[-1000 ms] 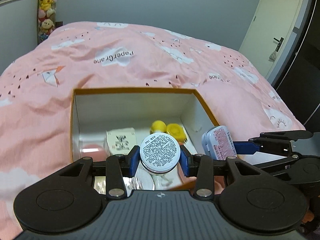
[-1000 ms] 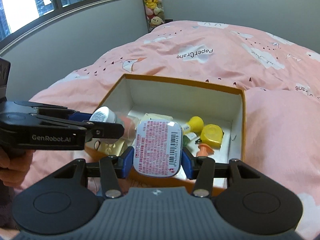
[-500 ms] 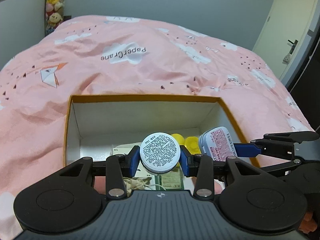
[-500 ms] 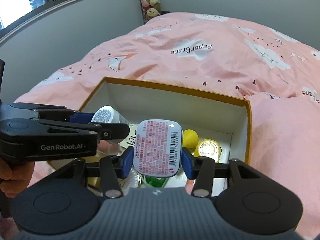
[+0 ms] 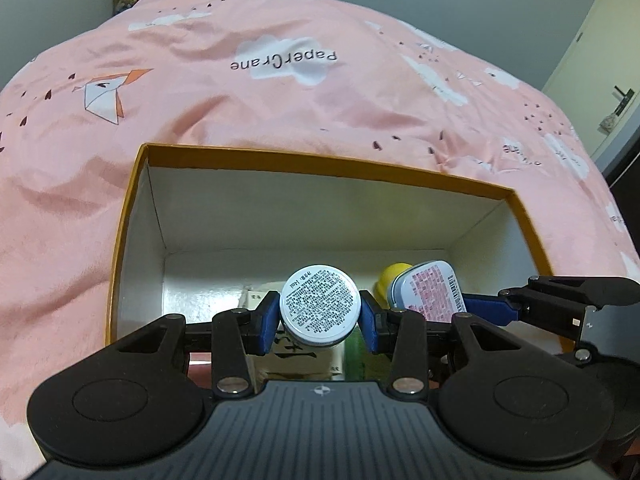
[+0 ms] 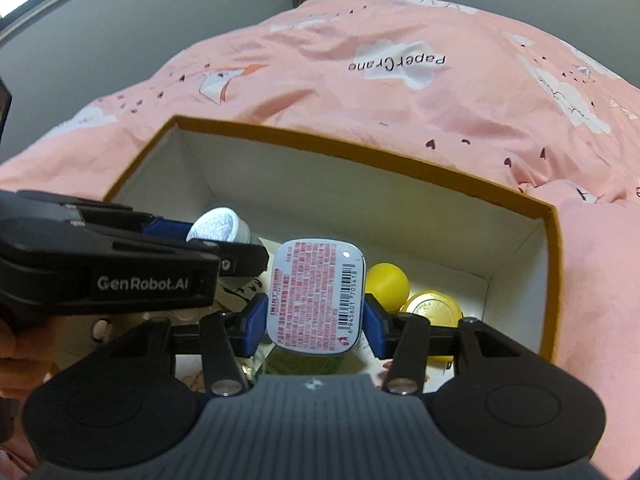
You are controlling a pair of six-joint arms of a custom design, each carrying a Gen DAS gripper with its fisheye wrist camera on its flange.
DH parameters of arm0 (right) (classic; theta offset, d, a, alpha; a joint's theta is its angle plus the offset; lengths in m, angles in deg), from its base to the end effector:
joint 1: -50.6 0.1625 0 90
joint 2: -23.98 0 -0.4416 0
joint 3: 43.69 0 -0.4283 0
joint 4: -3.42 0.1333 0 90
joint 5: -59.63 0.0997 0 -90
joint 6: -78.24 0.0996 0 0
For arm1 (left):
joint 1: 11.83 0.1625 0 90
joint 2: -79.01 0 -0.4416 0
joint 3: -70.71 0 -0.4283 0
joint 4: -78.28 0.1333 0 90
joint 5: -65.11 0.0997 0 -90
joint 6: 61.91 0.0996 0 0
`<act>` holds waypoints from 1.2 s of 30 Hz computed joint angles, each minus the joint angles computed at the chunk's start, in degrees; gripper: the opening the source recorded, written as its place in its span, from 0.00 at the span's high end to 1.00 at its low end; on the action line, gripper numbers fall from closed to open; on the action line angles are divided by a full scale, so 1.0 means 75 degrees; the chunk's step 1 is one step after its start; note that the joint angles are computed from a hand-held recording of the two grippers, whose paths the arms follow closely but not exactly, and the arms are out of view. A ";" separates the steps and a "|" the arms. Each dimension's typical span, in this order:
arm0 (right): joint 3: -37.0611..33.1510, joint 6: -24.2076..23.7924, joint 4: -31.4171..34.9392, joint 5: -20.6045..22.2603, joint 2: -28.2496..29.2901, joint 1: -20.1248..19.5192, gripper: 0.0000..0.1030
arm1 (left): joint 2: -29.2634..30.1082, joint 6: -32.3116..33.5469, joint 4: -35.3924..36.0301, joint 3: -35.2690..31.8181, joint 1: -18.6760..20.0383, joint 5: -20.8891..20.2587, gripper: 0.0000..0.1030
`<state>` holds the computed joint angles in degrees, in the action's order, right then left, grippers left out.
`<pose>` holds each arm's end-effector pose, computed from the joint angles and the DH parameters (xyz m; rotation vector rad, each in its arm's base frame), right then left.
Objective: Organize rigid objects
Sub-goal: 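Carry jar with left tool while right tool carries tin over the box, then lower jar into box with left tool while right tool lowers tin and releases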
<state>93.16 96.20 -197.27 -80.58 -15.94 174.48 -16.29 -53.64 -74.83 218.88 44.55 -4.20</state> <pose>0.2696 -0.2996 -0.0175 0.1938 -2.3455 0.7362 -0.0437 -0.3701 0.1868 0.9605 2.6377 -0.3578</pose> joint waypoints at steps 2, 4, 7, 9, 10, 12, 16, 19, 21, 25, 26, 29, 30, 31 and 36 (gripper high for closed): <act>-0.0030 -0.0148 -0.0064 0.0092 0.0049 -0.0126 0.52 | 0.0180 -0.0017 -0.0089 -0.0030 0.0004 0.0146 0.55; -0.0057 -0.0306 -0.0117 0.0167 0.0099 -0.0239 0.52 | 0.0333 -0.0071 -0.0080 -0.0084 0.0024 0.0250 0.55; -0.0128 -0.0508 -0.0124 0.0209 0.0178 -0.0375 0.52 | 0.0543 -0.0101 -0.0106 -0.0150 0.0049 0.0396 0.55; -0.0175 -0.0585 -0.0099 0.0200 0.0221 -0.0428 0.52 | 0.0667 -0.0091 -0.0206 -0.0151 0.0022 0.0557 0.55; -0.0199 -0.0621 -0.0085 0.0203 0.0237 -0.0456 0.52 | 0.0725 -0.0094 -0.0230 -0.0163 0.0021 0.0608 0.55; -0.0235 -0.0690 -0.0070 0.0248 0.0262 -0.0516 0.52 | 0.0832 -0.0097 -0.0239 -0.0202 0.0051 0.0665 0.55; -0.0335 -0.0905 -0.0134 0.0248 0.0374 -0.0594 0.52 | 0.0948 -0.0060 -0.0398 -0.0161 0.0012 0.0787 0.55; -0.0406 -0.1046 -0.0092 0.0299 0.0397 -0.0663 0.52 | 0.1021 -0.0098 -0.0368 -0.0234 0.0030 0.0784 0.55; -0.0470 -0.1068 0.0152 0.0265 0.0389 -0.0685 0.52 | 0.1057 -0.0102 -0.0333 -0.0287 0.0049 0.0779 0.55; -0.0497 -0.1037 0.0257 0.0188 0.0397 -0.0652 0.46 | 0.1118 -0.0118 -0.0323 -0.0336 0.0045 0.0799 0.55; -0.0497 -0.1013 0.0256 0.0122 0.0401 -0.0621 0.41 | 0.1129 -0.0120 -0.0328 -0.0341 0.0034 0.0802 0.55; -0.0467 -0.0997 0.0242 0.0078 0.0363 -0.0557 0.38 | 0.1176 -0.0103 -0.0383 -0.0354 0.0031 0.0766 0.55; -0.0451 -0.0960 0.0277 0.0087 0.0335 -0.0539 0.37 | 0.1207 -0.0063 -0.0440 -0.0348 0.0029 0.0745 0.55; -0.0431 -0.0930 0.0284 0.0079 0.0319 -0.0511 0.34 | 0.1241 -0.0035 -0.0484 -0.0341 0.0020 0.0744 0.55; -0.0361 -0.0828 0.0255 0.0094 0.0265 -0.0467 0.33 | 0.1316 -0.0044 -0.0597 -0.0321 -0.0010 0.0767 0.54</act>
<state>90.45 89.98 -195.36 -79.87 -13.95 170.98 -6.41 -53.97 -79.31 216.47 44.48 1.55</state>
